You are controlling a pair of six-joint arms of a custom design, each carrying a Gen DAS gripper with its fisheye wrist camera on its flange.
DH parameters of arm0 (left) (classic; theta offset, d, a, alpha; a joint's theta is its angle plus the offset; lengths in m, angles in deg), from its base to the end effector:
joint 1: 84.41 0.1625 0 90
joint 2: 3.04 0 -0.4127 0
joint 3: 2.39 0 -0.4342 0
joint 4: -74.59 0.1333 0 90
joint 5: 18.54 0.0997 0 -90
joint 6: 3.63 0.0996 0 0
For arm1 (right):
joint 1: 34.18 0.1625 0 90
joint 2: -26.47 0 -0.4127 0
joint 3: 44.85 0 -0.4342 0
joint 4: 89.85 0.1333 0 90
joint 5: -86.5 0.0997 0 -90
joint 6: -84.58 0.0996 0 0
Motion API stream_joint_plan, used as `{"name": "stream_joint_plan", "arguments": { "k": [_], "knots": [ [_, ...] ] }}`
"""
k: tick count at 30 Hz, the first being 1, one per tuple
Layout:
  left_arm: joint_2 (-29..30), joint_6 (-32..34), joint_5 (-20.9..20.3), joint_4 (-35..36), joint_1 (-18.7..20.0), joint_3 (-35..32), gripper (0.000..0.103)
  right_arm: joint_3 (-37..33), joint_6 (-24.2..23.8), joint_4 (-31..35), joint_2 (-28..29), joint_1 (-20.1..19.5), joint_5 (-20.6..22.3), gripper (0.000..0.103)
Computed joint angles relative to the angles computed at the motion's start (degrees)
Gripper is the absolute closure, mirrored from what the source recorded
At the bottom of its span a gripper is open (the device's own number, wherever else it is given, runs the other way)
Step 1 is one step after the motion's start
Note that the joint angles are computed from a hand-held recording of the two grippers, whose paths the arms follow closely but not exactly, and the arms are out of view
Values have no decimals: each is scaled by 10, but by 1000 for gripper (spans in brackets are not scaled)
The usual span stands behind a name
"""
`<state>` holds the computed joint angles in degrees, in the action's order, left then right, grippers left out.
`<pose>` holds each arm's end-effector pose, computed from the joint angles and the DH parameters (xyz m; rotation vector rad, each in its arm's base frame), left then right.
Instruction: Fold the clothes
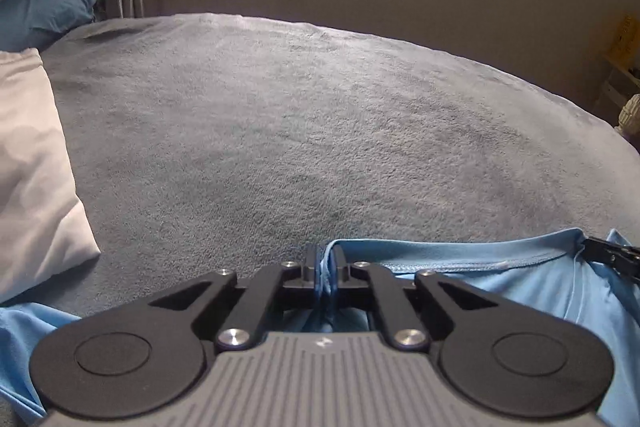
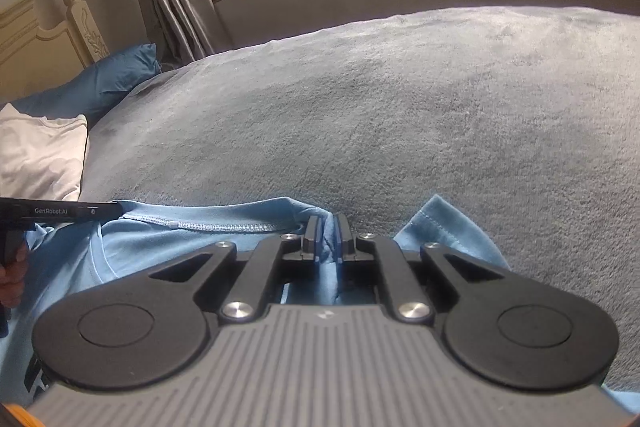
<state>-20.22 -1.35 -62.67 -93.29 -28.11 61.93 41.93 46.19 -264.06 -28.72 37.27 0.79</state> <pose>-0.2795 -0.7882 -0.0425 0.4683 2.3317 -0.8958 -0.1035 -0.7510 0.2928 0.4818 -2.4831 1.1444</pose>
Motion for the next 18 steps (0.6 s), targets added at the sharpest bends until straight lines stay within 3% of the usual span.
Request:
{"name": "stream_joint_plan", "arguments": {
  "k": [3,7,10,11,13,14,15,18],
  "knots": [
    [16,50,32,-72,-8,-3,99,15,-38,-46,-1,4,11,99],
    [36,19,63,-57,-6,-24,98,0,-62,-56,19,12,-15,99],
    [55,55,85,-71,-9,-39,93,-24,-51,-36,37,15,-45,98],
    [53,47,83,-62,-9,-39,87,-29,-33,-23,35,14,-40,97],
    [43,20,81,-44,-11,-34,67,-37,26,17,26,4,-6,95],
    [40,5,83,-35,-13,-34,41,-42,59,39,21,-3,16,89],
    [36,-10,86,-25,-14,-33,26,-47,92,60,17,-9,38,79],
    [17,-47,84,-26,-17,-18,22,-53,195,88,7,-29,102,59]
  ]
}}
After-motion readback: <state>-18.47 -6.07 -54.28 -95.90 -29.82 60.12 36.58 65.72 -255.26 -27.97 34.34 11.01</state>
